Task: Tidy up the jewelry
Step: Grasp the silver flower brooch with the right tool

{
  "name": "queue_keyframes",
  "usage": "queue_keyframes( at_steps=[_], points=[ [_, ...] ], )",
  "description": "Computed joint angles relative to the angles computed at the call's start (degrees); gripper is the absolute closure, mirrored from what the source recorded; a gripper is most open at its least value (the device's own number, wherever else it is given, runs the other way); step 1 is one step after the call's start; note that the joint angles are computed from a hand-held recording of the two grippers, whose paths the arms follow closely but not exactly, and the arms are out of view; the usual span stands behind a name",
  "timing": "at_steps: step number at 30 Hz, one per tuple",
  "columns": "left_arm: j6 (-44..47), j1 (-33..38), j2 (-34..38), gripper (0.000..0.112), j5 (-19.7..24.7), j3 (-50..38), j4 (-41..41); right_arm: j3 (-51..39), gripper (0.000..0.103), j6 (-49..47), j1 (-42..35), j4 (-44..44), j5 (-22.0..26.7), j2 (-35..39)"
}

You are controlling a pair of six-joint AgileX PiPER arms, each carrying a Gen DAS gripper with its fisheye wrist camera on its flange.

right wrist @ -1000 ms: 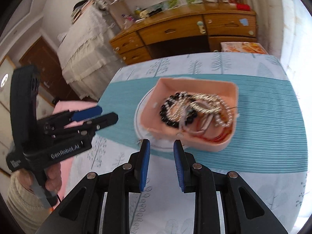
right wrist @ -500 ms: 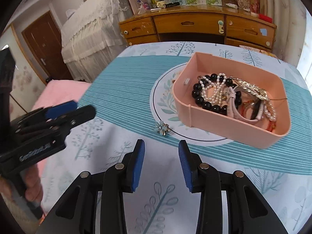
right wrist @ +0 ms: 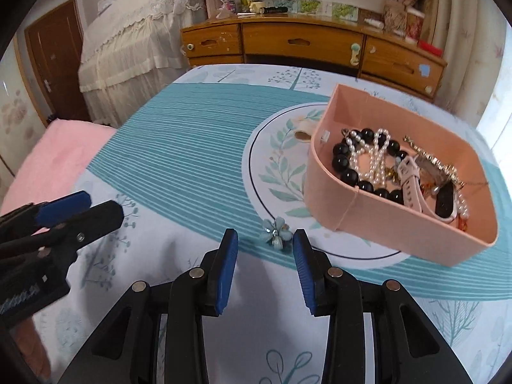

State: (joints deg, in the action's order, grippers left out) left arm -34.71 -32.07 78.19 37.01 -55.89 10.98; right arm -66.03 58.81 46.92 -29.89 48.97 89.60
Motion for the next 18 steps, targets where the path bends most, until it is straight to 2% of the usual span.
queue_keyframes(
  at_steps=[2,4,9,15,18],
  points=[
    [-0.1,-0.2,0.1,0.060,-0.3,0.1,0.1,-1.9,0.069,1.2,1.3,-2.4,2.1,2.3],
    [-0.4,-0.6,0.3,0.059,-0.4,0.1,0.3,-2.9,0.082,1.5,1.5,-2.9,2.1,3.3],
    [-2.0,-1.9,-0.1,0.060,0.2,-0.1,1.9,-3.6,0.084,0.5,0.4,-1.9,1.1,3.9],
    [-4.6,-5.5,-1.6,0.060,3.1,-1.5,5.6,0.2,0.084,1.4,0.3,-1.0,-0.9,-3.7],
    [-5.3,-7.6,-2.0,0.060,4.9,-3.4,6.9,2.4,0.084,2.1,0.6,-1.6,-0.2,-9.3]
  ],
)
